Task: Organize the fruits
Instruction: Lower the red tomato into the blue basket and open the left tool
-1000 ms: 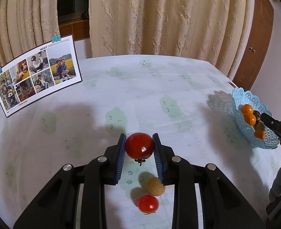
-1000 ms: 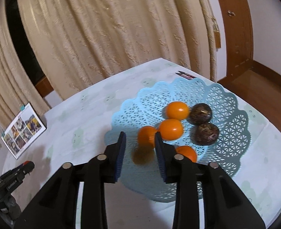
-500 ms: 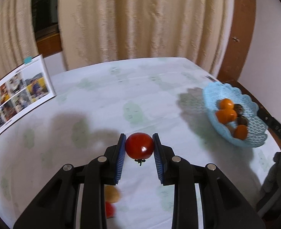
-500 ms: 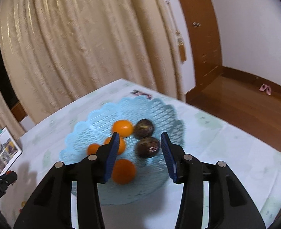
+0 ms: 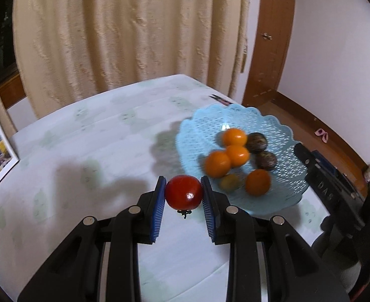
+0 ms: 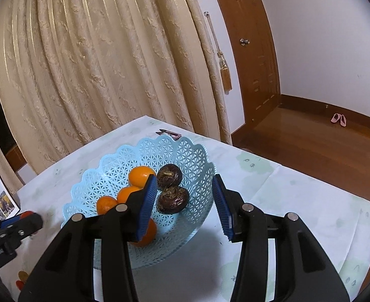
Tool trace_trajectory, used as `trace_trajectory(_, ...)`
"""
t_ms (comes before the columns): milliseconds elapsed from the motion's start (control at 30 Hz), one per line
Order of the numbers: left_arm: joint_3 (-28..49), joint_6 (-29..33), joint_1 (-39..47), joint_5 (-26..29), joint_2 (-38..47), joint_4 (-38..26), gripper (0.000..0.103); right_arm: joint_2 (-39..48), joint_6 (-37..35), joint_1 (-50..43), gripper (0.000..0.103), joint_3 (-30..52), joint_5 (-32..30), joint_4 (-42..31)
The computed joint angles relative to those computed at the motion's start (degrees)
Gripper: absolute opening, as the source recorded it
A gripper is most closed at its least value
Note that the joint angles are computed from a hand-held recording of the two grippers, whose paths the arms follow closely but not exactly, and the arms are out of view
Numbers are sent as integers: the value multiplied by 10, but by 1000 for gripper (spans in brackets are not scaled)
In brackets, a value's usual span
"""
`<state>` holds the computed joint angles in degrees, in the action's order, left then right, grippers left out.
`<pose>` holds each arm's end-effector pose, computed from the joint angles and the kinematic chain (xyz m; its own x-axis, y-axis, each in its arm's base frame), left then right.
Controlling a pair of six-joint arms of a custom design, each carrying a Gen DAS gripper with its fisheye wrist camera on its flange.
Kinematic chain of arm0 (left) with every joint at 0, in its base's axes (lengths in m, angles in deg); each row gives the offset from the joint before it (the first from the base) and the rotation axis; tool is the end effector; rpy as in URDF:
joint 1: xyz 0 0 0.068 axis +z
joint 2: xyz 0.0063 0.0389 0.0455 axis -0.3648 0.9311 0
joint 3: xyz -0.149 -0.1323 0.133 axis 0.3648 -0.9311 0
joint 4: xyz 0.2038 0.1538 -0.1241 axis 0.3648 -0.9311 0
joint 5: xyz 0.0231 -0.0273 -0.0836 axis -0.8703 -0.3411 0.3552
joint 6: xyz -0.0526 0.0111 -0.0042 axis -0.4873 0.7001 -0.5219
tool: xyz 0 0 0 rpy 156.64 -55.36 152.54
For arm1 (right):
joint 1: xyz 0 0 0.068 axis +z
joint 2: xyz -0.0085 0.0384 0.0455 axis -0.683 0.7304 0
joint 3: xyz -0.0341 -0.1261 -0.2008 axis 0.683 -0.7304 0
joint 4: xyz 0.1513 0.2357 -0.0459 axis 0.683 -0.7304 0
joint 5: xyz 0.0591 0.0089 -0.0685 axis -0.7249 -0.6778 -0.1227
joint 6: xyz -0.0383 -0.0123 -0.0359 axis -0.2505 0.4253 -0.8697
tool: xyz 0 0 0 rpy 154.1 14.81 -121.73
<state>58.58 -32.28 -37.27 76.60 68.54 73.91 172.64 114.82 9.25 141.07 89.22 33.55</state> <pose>0.3521 -0.1130 0.0931 -0.5195 0.4451 -0.7294 0.6780 0.7342 -0.0348 0.2237 0.2392 0.0551 -0.2202 0.5147 -0.8286 0.6405 0.7170 0.2752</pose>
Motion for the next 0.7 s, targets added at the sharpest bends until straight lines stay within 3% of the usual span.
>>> trace_trajectory(433,36,-14,-65,-1,41,-3,30,3,36,5,47,3,13,-22)
trace_trajectory(500,40,-17,-64,0,44,-8,45,4,39,5,47,4,14,-24)
trace_trajectory(533,38,-21,-62,0,42,-4,64,5,43,6,47,5,16,-27)
trace_trajectory(567,33,-26,-58,-4,39,9,69,5,45,6,47,5,16,-28)
trace_trajectory(700,38,-30,-37,2,34,5,70,6,50,7,49,4,18,-31)
